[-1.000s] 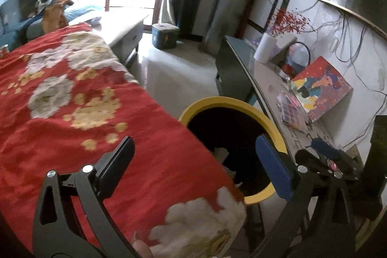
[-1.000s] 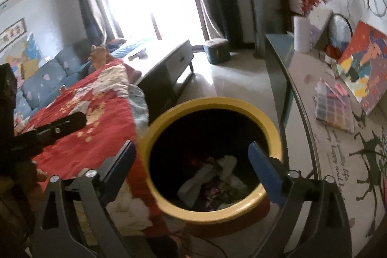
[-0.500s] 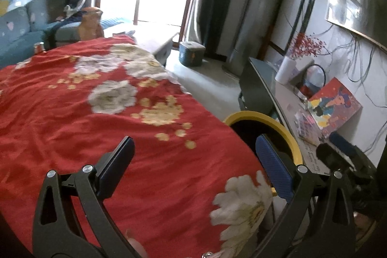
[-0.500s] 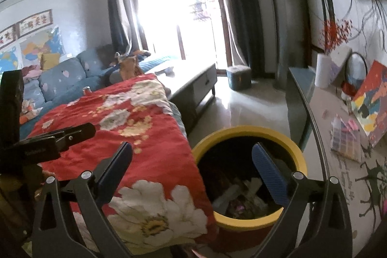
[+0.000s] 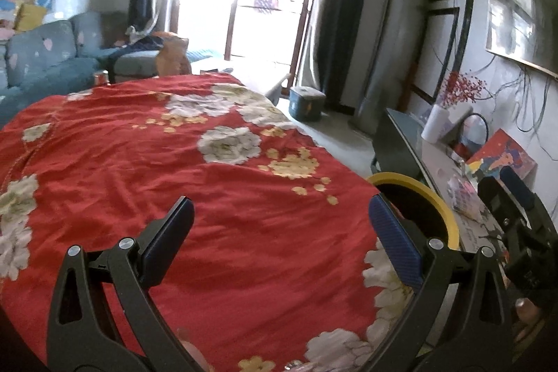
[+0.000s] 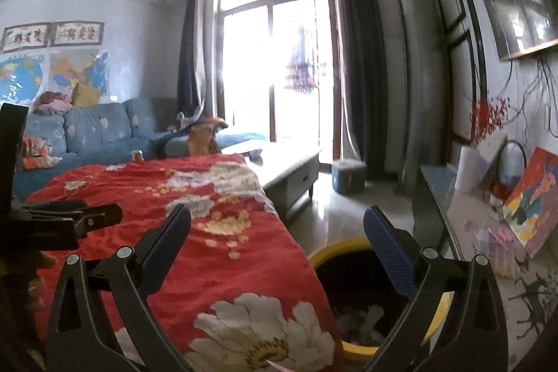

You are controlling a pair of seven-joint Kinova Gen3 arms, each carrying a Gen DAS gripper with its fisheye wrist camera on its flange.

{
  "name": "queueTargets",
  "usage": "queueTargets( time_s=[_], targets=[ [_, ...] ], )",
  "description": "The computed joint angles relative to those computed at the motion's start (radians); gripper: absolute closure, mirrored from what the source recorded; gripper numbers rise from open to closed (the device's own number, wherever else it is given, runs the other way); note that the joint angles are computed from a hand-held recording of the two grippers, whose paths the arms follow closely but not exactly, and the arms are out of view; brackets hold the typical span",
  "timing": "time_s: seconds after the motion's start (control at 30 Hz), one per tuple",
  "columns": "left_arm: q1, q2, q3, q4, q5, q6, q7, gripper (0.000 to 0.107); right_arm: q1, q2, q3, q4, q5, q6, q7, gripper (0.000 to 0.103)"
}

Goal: Collect trash

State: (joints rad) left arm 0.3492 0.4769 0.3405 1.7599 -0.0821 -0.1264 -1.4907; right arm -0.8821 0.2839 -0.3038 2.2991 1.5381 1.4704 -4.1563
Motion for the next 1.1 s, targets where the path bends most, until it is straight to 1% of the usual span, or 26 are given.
queueTargets(
  time_s=[0.07, 0.2, 0.23, 0.37, 0.43, 0.63, 1.1],
  targets=[
    [0.033, -0.016, -0.046, 0.040, 0.018, -0.053, -0.002, 0.015, -0.016, 0.030, 0.002, -0.003, 0.013, 0.039, -0.024, 0.007],
    [0.063, -0.029, -0.089, 0.108, 0.022, -0.157, -0.011, 0.015, -0.040, 0.068, 0.002, 0.004, 0.038, 0.086, -0.067, 0.006],
    [0.090, -0.032, -0.118, 0.124, 0.038, -0.186, -0.025, 0.015, -0.044, 0.075, 0.002, 0.005, 0.042, 0.093, -0.070, 0.006],
    [0.128, -0.036, -0.152, 0.158, 0.070, -0.250, -0.051, 0.015, -0.037, 0.081, 0.002, 0.009, 0.058, 0.078, -0.071, 0.006],
    [0.140, -0.034, -0.162, 0.158, 0.086, -0.254, -0.066, 0.015, -0.032, 0.076, 0.002, 0.010, 0.053, 0.070, -0.079, 0.007],
    [0.145, -0.030, -0.164, 0.154, 0.103, -0.247, -0.080, 0.015, -0.016, 0.070, 0.005, 0.006, 0.045, 0.043, -0.096, 0.006],
    [0.159, -0.037, -0.170, 0.160, 0.130, -0.249, -0.106, 0.015, -0.014, 0.079, 0.008, 0.008, 0.047, 0.036, -0.111, 0.006]
  ],
)
